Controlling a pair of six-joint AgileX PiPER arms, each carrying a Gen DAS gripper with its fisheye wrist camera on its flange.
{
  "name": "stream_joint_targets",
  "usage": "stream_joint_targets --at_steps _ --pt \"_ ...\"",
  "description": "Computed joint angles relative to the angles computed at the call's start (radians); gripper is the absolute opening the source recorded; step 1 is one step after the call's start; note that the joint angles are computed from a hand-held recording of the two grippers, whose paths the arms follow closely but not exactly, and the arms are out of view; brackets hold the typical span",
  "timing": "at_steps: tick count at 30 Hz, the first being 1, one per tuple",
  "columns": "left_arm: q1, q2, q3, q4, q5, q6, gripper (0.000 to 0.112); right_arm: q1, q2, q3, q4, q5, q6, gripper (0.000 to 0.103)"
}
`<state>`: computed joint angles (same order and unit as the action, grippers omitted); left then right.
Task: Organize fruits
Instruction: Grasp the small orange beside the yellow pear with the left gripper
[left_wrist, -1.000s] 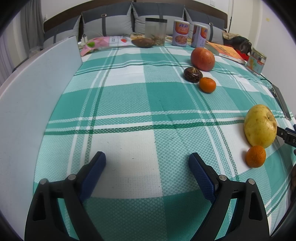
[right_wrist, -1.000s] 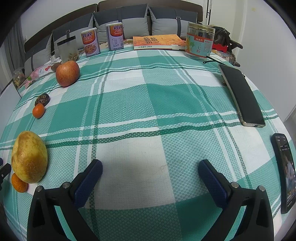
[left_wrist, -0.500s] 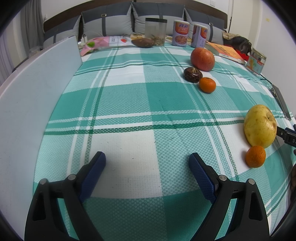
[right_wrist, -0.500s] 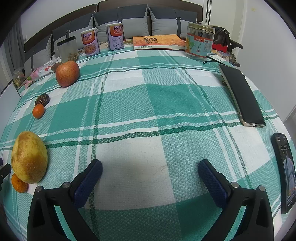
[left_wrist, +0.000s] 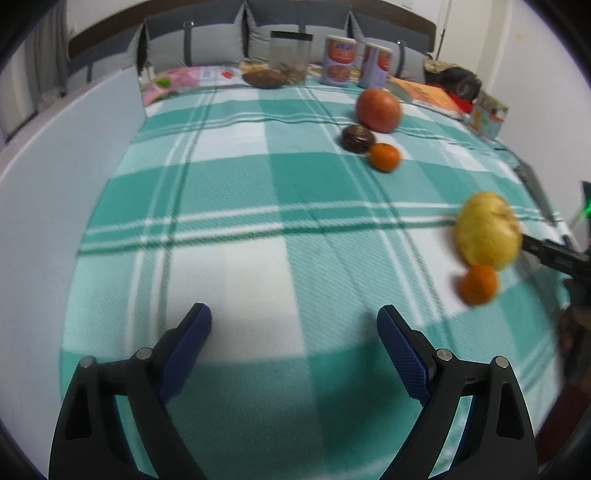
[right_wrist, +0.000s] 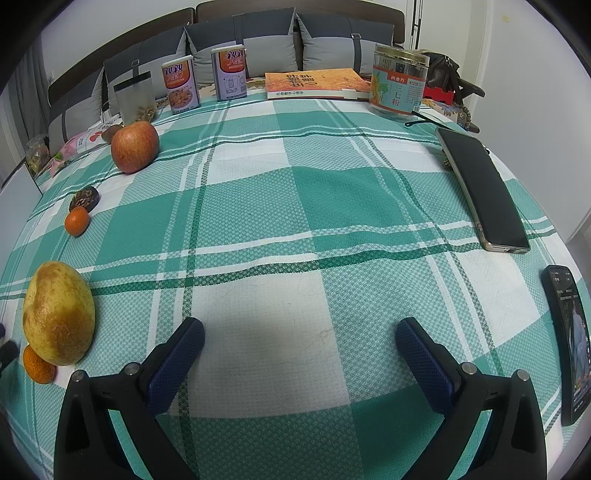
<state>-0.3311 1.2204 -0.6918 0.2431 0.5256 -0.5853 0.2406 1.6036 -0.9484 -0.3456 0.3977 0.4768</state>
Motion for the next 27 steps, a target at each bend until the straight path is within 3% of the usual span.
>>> stream_joint_targets --at_steps 2,5,11,15,18,22,23,24,27 --pt "-0.004 -0.042 0.01 -0.144 -0.005 0.107 0.092 0.0 0.0 0.0 0.0 -0.001 0.0 0.103" --pt "-0.07 -0.059 -0.011 -0.205 -0.007 0.157 0.092 0.0 0.0 0.0 -0.001 0.0 0.001 0.103" --pt "-0.23 0.065 -0.136 -0.147 -0.019 0.133 0.091 0.001 0.001 0.0 0.0 -0.001 0.0 0.103" --pt "-0.282 0.152 -0.186 -0.033 -0.022 0.026 0.09 0.0 0.001 0.0 0.001 -0.001 -0.001 0.103" --pt "-0.263 0.175 -0.189 -0.073 -0.038 0.058 0.07 0.0 0.001 0.0 0.002 -0.001 -0.002 0.103" --pt "-0.261 0.184 -0.178 -0.09 -0.06 0.09 0.057 0.0 0.001 0.0 0.002 -0.001 -0.002 0.103" --pt "-0.266 0.184 -0.174 -0.09 -0.07 0.095 0.05 -0.001 0.001 -0.001 0.003 0.0 -0.004 0.103" --pt "-0.273 0.183 -0.17 -0.093 -0.077 0.106 0.031 -0.001 0.001 -0.001 0.003 0.0 -0.004 0.103" --pt "-0.275 0.172 -0.164 -0.07 -0.077 0.081 0.03 -0.001 0.001 -0.001 0.003 0.0 -0.004 0.103"
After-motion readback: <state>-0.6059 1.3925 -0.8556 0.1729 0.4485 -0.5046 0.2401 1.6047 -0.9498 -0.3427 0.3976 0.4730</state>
